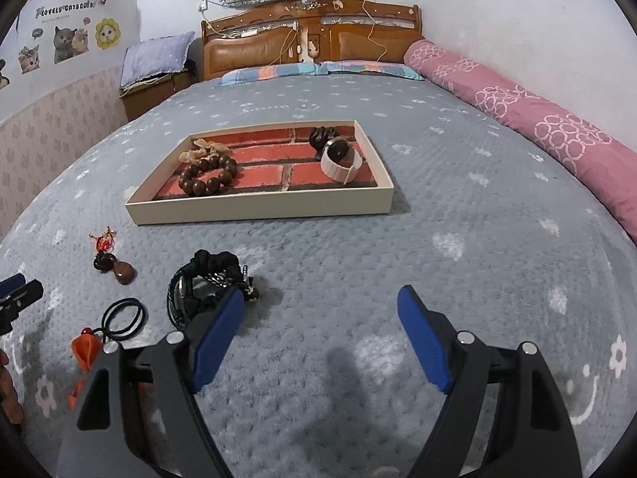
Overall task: Organize jewelry
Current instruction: 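Move both tools back toward the remaining jewelry on the blanket, then grasp the dark beaded tassel pendant with the left tool while the right tool grasps black hair ties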
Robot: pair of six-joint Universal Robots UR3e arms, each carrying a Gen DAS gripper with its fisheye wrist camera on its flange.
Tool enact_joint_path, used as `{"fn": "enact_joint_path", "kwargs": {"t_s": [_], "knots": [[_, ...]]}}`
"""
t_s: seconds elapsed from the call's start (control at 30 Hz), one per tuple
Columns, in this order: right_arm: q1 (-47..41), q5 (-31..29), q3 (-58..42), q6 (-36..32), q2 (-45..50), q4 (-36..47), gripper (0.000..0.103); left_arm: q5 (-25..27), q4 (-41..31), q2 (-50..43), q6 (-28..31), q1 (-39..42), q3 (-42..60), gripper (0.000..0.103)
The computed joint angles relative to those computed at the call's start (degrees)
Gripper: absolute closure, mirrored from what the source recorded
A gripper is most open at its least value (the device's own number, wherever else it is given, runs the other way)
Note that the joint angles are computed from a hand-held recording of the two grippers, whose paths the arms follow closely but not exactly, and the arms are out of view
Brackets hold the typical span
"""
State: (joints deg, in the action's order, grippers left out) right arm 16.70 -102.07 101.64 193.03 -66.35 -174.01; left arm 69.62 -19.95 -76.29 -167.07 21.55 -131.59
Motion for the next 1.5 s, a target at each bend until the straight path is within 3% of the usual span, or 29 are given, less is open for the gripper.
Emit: {"fn": "enact_joint_path", "kwargs": {"t_s": [0.27, 0.37, 0.43, 0.63, 0.77, 1.07, 1.2, 1.33, 1.4, 1.5], "knots": [[0.65, 0.1, -2.6, -0.32, 2.82, 0.68, 0.025, -0.4, 2.01, -6.49, -1.48, -0.76, 3.0, 0.005], [0.62, 0.48, -5.1, -0.58, 4.37, 2.4, 0.033, -0.68, 2.05, -7.88, -2.03, -1.19, 4.46, 0.005], [0.73, 0.96, -7.22, -0.75, 5.62, 3.65, 0.034, -0.64, 2.29, -9.05, -2.43, -1.85, 5.68, 0.005], [1.39, 1.56, -13.56, -1.54, 9.25, 6.71, 0.035, 1.92, 2.47, -14.22, -4.35, -5.92, 11.07, 0.011], [1.35, 2.37, -17.49, -1.95, 11.51, 9.12, 0.046, 2.38, 0.11, -18.69, -5.2, -8.28, 15.83, 0.026], [0.1, 6.03, -19.48, -1.52, 13.92, 10.48, 0.063, 5.21, -0.9, -25.69, -5.93, -12.82, 22.43, 0.037], [-0.08, 7.03, -19.9, -1.65, 14.23, 11.04, 0.071, 4.56, -2.88, -27.82, -5.51, -13.46, 24.81, 0.054], [-0.23, 7.91, -20.77, -1.82, 14.64, 12.04, 0.091, 3.95, -3.69, -29.17, -5.54, -13.71, 26.06, 0.064], [-0.34, 8.25, -21.08, -1.79, 14.78, 12.23, 0.094, 3.58, -4.07, -29.57, -5.83, -13.5, 26.48, 0.075], [-0.71, 8.38, -20.47, -1.69, 14.28, 11.78, 0.096, 2.14, -4.61, -29.92, -6.23, -12.64, 26.64, 0.077]]}}
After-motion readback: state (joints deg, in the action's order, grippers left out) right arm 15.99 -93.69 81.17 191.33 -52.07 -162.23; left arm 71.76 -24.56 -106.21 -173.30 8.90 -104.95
